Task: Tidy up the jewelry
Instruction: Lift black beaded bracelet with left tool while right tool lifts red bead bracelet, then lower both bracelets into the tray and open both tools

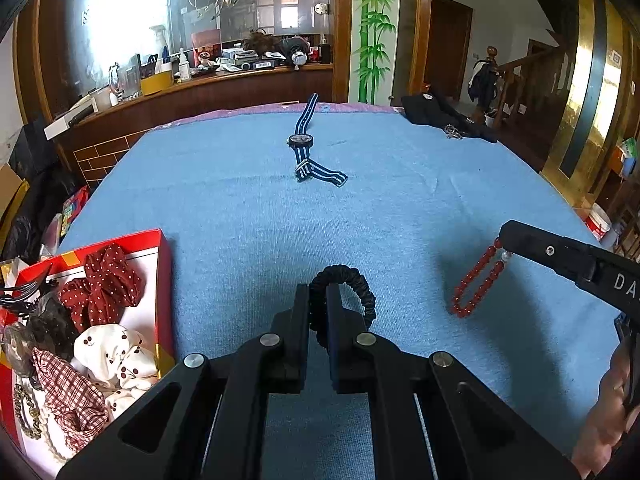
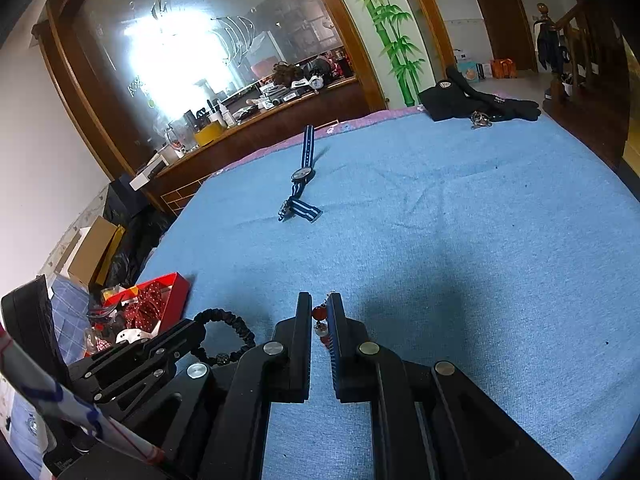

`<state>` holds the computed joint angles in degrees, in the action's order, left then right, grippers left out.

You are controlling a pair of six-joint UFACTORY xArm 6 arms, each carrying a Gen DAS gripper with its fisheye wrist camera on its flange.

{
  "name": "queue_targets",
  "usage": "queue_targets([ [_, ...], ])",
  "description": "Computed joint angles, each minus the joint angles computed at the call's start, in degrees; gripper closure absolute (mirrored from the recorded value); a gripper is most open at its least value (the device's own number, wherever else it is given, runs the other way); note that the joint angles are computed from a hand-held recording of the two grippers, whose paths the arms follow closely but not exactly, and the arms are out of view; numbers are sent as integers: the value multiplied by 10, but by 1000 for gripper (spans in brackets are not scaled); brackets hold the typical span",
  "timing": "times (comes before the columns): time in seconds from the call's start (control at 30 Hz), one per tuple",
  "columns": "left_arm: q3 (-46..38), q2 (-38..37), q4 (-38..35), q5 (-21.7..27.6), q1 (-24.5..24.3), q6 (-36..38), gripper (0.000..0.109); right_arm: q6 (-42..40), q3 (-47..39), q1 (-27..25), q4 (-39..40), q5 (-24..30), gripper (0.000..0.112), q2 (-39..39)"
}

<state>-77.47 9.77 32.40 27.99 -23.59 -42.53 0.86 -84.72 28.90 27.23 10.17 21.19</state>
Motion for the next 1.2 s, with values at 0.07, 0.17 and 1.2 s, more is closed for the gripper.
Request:
queue_targets([
  [0.07,2,-3,12,0,-2,-11,102,-1,1,1,2,-2,104,-1],
  [0.17,1,-4,21,2,-3,-17,102,-4,6,2,7,-6,104,-6],
  [1.2,322,-354,50,-4,72,-68,101,-29,30,144,13,3,104,-58],
])
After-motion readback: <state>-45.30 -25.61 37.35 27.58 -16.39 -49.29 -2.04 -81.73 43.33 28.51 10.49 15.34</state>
